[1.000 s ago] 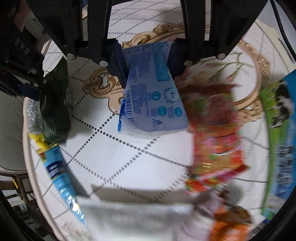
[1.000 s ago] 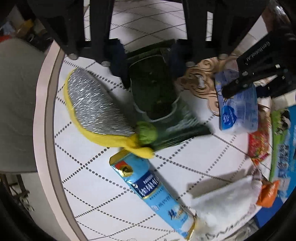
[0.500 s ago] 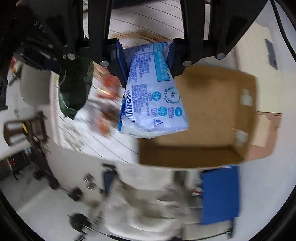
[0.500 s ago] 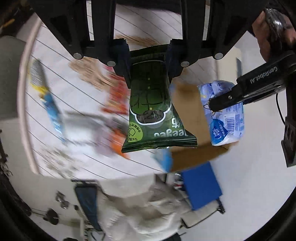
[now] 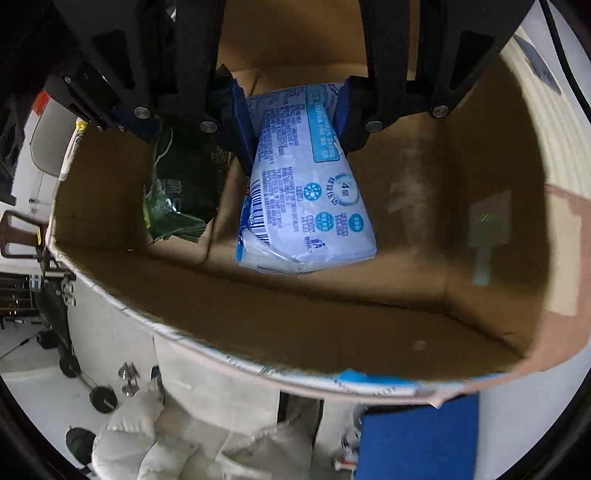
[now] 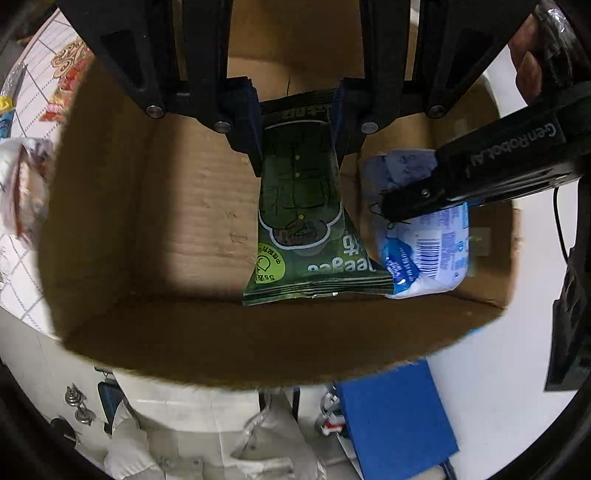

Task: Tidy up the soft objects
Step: 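Carry both packs into the cardboard box and open both tools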

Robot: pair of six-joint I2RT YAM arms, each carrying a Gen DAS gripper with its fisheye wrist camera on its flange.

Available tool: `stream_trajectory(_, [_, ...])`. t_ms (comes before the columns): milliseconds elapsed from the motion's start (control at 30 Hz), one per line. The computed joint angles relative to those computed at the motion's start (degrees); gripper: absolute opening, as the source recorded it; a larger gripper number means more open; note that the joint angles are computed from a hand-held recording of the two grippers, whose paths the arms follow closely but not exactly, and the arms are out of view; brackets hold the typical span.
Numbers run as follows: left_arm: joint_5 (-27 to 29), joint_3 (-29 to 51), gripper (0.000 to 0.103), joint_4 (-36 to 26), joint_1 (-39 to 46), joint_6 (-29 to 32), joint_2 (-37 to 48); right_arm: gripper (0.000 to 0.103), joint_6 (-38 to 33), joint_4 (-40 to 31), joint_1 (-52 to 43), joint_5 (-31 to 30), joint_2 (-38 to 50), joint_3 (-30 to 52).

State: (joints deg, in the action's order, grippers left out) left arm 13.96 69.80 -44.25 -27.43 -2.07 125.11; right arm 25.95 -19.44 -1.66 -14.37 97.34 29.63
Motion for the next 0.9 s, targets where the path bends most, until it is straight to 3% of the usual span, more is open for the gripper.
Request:
stream_trajectory(167, [-0.27, 3.82, 0.038, -1.66, -0.78, 1.63, 4.91, 0.033, 0.58, 2.59, 0.97, 2.05, 8.55, 3.48])
stream_trajectory(300, [-1.5, 5.01, 0.048, -3.94, -2.21, 1.5, 5.66, 0.035, -0.33, 1.81, 0.55, 3.03, 12.43, 6.43])
stream_trajectory(367, [-2.7, 3.99, 0.066, -4.37, -2.51, 1.22, 3.38, 0.055, -0.83, 0.06, 0.5, 3.67, 12.6, 7.75])
stream_trajectory(400, [-2.92, 2.92, 0.079, -3.97, -2.27, 1.1, 1.77, 0.077, -1.2, -0.72, 0.32, 3.84, 11.96, 7.77])
stream_trajectory(433, [-3.06, 1.82, 0.086, -3.78, -2.04, 0.83, -0.28, 0.089, -1.66, -1.09, -0.07, 3.64, 11.24, 7.71])
stream_trajectory(533, [-5.6, -2.35, 0.099, -2.24, -1.83, 0.78, -6.61, 0.09, -3.24, -4.3, -0.49, 5.22, 6.87, 7.1])
stream_trajectory(733, [-9.96, -13.02, 0.101, -0.36, -1.6, 1.25, -22.1, 0.103, -1.5, -13.11, 2.26, 8.97, -7.75, 3.98])
stream_trajectory(900, [-11.52, -16.78, 0.102, -1.2, -2.77, -0.41, -31.67, 0.103, 6.14, -23.54, 8.29, 11.8, -24.97, 0.82])
